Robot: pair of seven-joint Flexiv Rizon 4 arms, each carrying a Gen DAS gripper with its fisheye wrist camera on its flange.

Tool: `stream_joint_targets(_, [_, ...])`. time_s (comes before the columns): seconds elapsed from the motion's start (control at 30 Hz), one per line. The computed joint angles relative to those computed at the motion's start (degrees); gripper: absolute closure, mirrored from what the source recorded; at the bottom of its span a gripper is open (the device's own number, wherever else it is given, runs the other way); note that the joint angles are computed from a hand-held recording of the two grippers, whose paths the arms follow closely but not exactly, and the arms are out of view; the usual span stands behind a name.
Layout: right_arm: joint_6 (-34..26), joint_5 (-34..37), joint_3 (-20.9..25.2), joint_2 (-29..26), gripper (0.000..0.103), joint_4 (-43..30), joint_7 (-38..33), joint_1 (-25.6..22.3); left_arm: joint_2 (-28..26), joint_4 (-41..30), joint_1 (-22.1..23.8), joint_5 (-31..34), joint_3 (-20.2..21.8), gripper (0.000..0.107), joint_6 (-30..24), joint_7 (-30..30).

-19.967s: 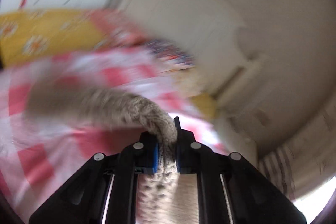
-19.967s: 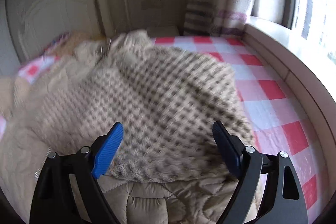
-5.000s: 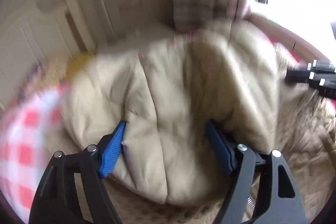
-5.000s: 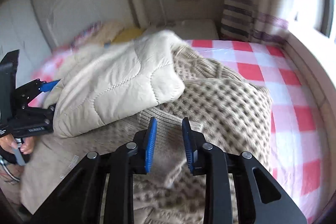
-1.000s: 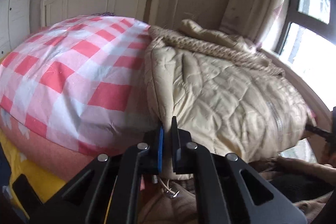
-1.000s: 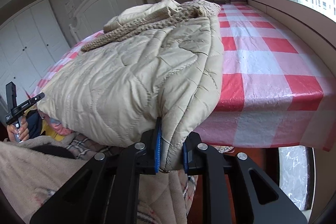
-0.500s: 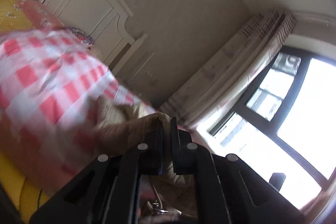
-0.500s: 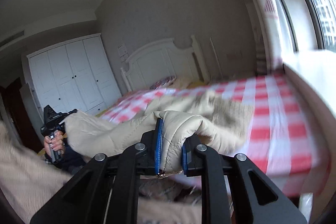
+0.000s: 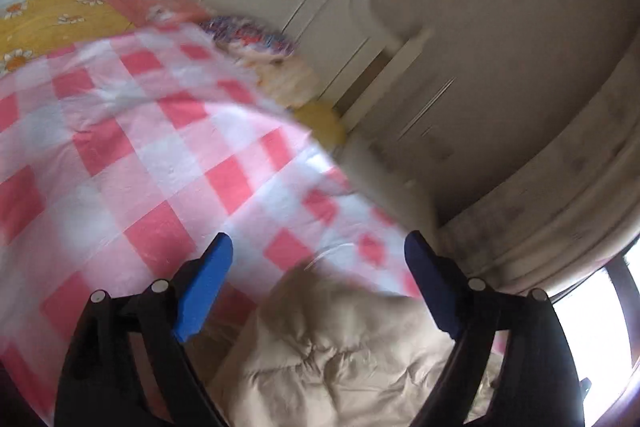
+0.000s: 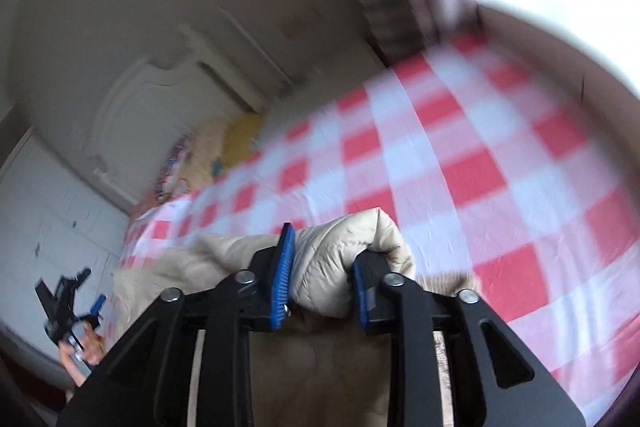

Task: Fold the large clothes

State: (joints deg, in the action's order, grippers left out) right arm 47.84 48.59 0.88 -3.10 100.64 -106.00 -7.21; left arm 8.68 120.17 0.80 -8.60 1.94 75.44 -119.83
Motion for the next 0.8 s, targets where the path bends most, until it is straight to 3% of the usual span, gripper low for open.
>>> stream_joint_targets(0.07, [-1.6,2.73,-0.26,-2.06,0.053,-0.99,-0.15,-0.64,-1.77,-2.12,2.52,5.57,-0.84,0.021,-3.57,-2.51])
stream_joint_targets(0.1, [-2.32,5.54,-0.25,-2.36,0.033,-1.61,-2.19,-1.44,-1.56,-1.18,2.35,6.13,-0.23,0.021,-2.77,-1.78])
stream_joint_targets(0.17, [1.51,12.3,0.21,-1.25,0.017,-1.38,-8.66,-2.63,-1.1,-1.34,3.58,11.25,-0.42,0.021,-3.27,-2.75])
stream_joint_targets(0.23, [7.53,16.29,0.84,1.39,0.017,0.7,-16.33,-2.55,-0.62,-1.06,3.39,13.15,-0.3,0.02,-3.46,-1.2])
stream_joint_targets(0.3, [10.44,11.43,0.93,2.37,0.017,1.26,-17.21,-0.87,-0.17,-0.76,2.08,11.82,0.08,0.02,-4.3,3.48])
stream_joint_targets(0.4, [13.46,0.07,0.83,2.1,0.016,2.85,-15.13,1.32,0.16,-2.28,1.64,13.29,-0.77,0.015,-10.12,7.56])
stream_joint_targets(0.53, [1.08,-6.28,-1.02,-2.57,0.017,-0.35,-10.16,0.41,-1.5,-3.84,1.12,14.32,-1.29,0.017,-15.51,10.18])
stream_joint_targets(0.57, [-0.21,-7.03,-0.69,-2.84,0.034,-0.23,-9.85,-0.03,-2.22,-4.18,0.65,13.88,-1.34,0.025,-16.58,11.72])
stream_joint_targets(0.6, [-0.29,-7.46,-0.26,-3.57,0.067,-0.19,-10.45,-0.16,-2.72,-4.54,0.37,14.36,-1.51,0.064,-17.51,12.19])
stream_joint_targets(0.63, [-0.75,-7.26,0.26,-4.04,0.081,-0.47,-11.77,-0.41,-3.32,-4.98,0.05,13.99,-1.54,0.107,-18.82,12.81])
stream_joint_targets(0.7, [2.45,-7.49,1.26,-2.32,0.093,1.68,-12.4,-0.45,-3.66,-5.09,-0.41,14.17,-1.39,0.107,-18.69,12.0])
stream_joint_targets(0.8, [10.07,-5.85,1.96,0.32,0.095,3.6,-14.76,0.31,-2.34,-5.76,0.28,20.82,-1.72,0.107,-15.4,5.11])
